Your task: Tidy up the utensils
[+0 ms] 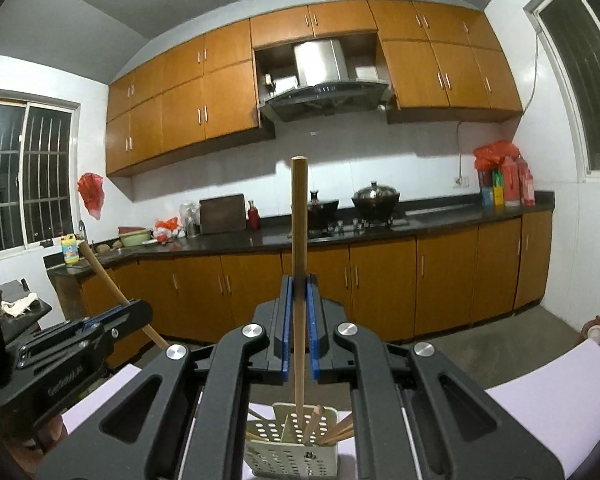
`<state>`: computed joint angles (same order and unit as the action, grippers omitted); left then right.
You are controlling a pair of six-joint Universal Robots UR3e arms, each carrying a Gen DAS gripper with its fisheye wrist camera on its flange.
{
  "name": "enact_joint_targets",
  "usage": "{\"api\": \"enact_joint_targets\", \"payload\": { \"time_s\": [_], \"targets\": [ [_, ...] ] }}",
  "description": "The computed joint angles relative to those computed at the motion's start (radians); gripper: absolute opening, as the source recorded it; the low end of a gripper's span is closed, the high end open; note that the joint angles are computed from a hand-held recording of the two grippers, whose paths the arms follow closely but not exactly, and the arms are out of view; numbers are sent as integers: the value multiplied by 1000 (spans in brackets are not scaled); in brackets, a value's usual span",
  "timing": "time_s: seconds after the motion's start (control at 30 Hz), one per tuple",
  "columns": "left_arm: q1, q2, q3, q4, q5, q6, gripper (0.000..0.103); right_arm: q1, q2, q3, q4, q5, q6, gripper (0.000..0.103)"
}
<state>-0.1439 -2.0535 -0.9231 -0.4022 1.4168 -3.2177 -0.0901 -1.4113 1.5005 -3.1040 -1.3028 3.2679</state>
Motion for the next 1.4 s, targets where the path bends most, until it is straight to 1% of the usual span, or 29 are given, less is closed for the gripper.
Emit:
{"api": "enact_joint_targets", "payload": {
  "time_s": [0.1, 0.13, 0.17, 0.2, 0.23, 0.27, 0.33, 0.37, 0.4, 0.43, 0.47, 0.5, 0.53, 0.57, 0.6, 0.63, 0.67, 0.7, 0.73, 0.77, 0.83, 0.9, 1.07, 1.13, 1.17, 1.2, 1.23, 1.33, 1.4],
  "targets": [
    [15, -8, -19, -6, -20, -3, 8, -2, 8, 14, 29, 13, -15, 8],
    [17, -9, -22, -3, -19, -9, 10, -9, 2, 28, 27, 26, -12, 8],
    [23, -1, -42, 10, -25, -9, 16, -17, -8, 39, 30, 38, -13, 11],
    [26, 7, -54, 18, -26, -9, 19, -25, -26, 61, 21, 42, -13, 24],
    [30, 17, -67, 29, -23, -10, 25, -26, -35, 69, 16, 38, -9, 31],
    [34, 24, -77, 36, -24, -11, 28, -34, -55, 87, 1, 39, -4, 43],
    [45, 63, -130, 65, -26, -16, 31, -60, -106, 129, -9, 53, -3, 44],
    [51, 79, -148, 71, -28, -19, 35, -73, -129, 143, -4, 62, 0, 45],
    [60, 105, -180, 84, -33, -24, 37, -87, -154, 159, 1, 72, 4, 47],
    [68, 133, -218, 99, -36, -28, 42, -98, -176, 173, 9, 79, 8, 50],
    [81, 174, -272, 119, -40, -30, 47, -116, -223, 212, 11, 87, 12, 56],
    [90, 214, -324, 138, -38, -31, 50, -123, -237, 218, 18, 86, 10, 63],
    [94, 240, -358, 149, -34, -30, 57, -136, -284, 258, 23, 88, 4, 66],
    [101, 285, -414, 165, -27, -27, 67, -146, -321, 288, 29, 89, -3, 72],
    [106, 322, -465, 182, -22, -25, 72, -151, -355, 314, 37, 84, -12, 79],
    [114, 379, -538, 203, -16, -22, 81, -154, -390, 343, 41, 80, -21, 84],
    [119, 408, -575, 213, -15, -18, 87, -153, -436, 385, 43, 69, -35, 93],
    [126, 464, -646, 230, -9, -12, 89, -148, -469, 416, 41, 52, -48, 97],
    [132, 516, -710, 244, -5, -5, 94, -135, -514, 460, 36, 23, -68, 98],
    [136, 550, -752, 251, -3, 2, 99, -118, -537, 479, 42, -7, -84, 101],
    [148, 648, -869, 267, -3, 23, 99, -93, -582, 525, 46, -55, -108, 101],
    [152, 719, -950, 267, 2, 43, 99, -56, -639, 582, 61, -110, -128, 101],
    [98, 873, -1184, 335, 101, 80, 99, 15, -713, 669, 123, -191, -138, 101],
    [87, 908, -1252, 360, 121, 89, 99, 46, -731, 699, 130, -219, -137, 101],
    [62, 922, -1285, 357, 160, 94, 99, 71, -734, 720, 121, -249, -139, 101],
    [54, 934, -1308, 348, 180, 97, 99, 95, -736, 736, 113, -279, -137, 101],
    [52, 935, -1322, 352, 186, 98, 99, 118, -737, 754, 103, -306, -129, 101],
    [35, 937, -1384, 381, 207, 84, 99, 122, -774, 818, 114, -304, -112, 101],
    [27, 939, -1426, 407, 220, 73, 99, 166, -763, 846, 94, -353, -105, 101]
  ]
}}
